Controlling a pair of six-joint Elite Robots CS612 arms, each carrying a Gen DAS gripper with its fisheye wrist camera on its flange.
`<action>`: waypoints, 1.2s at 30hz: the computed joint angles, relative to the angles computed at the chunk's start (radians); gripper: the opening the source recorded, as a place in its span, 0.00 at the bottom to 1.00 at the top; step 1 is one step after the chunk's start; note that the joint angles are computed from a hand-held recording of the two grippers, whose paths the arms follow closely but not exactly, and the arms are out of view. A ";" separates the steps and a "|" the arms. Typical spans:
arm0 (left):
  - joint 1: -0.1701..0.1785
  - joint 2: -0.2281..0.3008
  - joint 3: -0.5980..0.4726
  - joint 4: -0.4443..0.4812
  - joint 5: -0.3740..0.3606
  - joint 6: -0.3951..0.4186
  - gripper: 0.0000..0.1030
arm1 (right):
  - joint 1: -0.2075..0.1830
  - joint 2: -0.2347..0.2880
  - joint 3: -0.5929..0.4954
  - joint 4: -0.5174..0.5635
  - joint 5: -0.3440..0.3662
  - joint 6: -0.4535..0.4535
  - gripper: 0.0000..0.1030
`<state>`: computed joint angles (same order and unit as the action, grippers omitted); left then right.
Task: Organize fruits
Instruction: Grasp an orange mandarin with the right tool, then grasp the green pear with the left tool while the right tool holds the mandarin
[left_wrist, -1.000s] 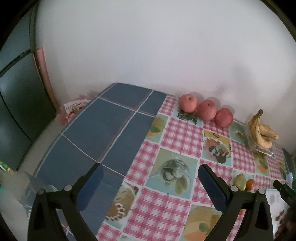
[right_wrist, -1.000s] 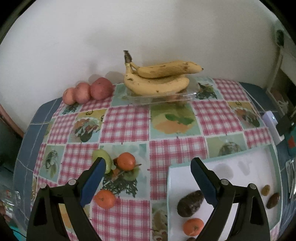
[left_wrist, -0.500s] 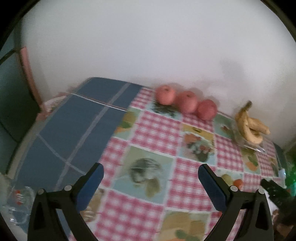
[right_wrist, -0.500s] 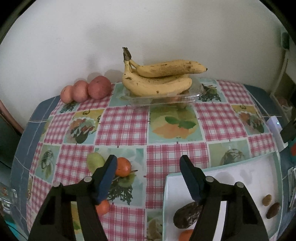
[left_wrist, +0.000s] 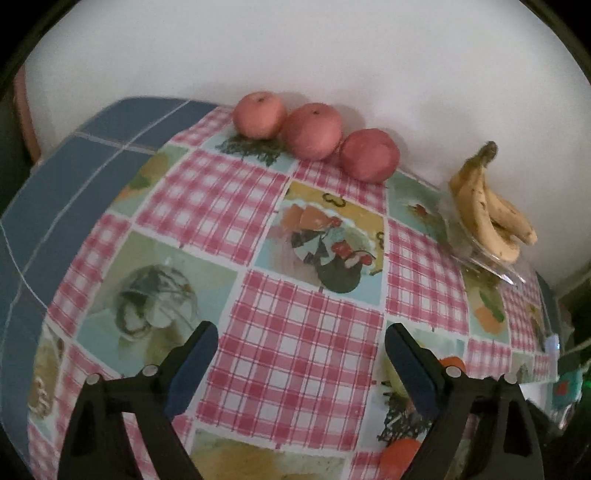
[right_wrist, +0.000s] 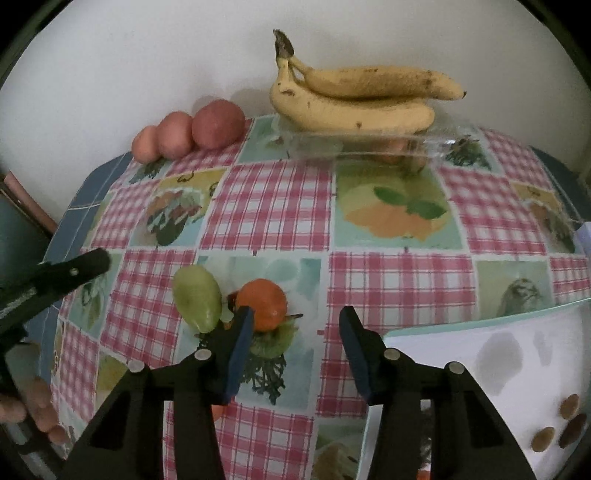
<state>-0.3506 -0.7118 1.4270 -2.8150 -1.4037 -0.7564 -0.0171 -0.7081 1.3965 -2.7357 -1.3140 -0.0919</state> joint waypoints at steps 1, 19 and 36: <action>0.001 0.004 -0.002 0.002 0.000 -0.006 0.91 | -0.001 0.003 -0.004 0.003 0.012 0.001 0.48; -0.008 0.036 -0.040 -0.018 -0.082 0.012 0.91 | 0.006 0.032 -0.026 0.008 0.047 -0.003 0.34; -0.031 0.063 -0.088 0.038 -0.136 0.054 0.86 | -0.027 -0.019 0.022 -0.021 0.003 0.022 0.34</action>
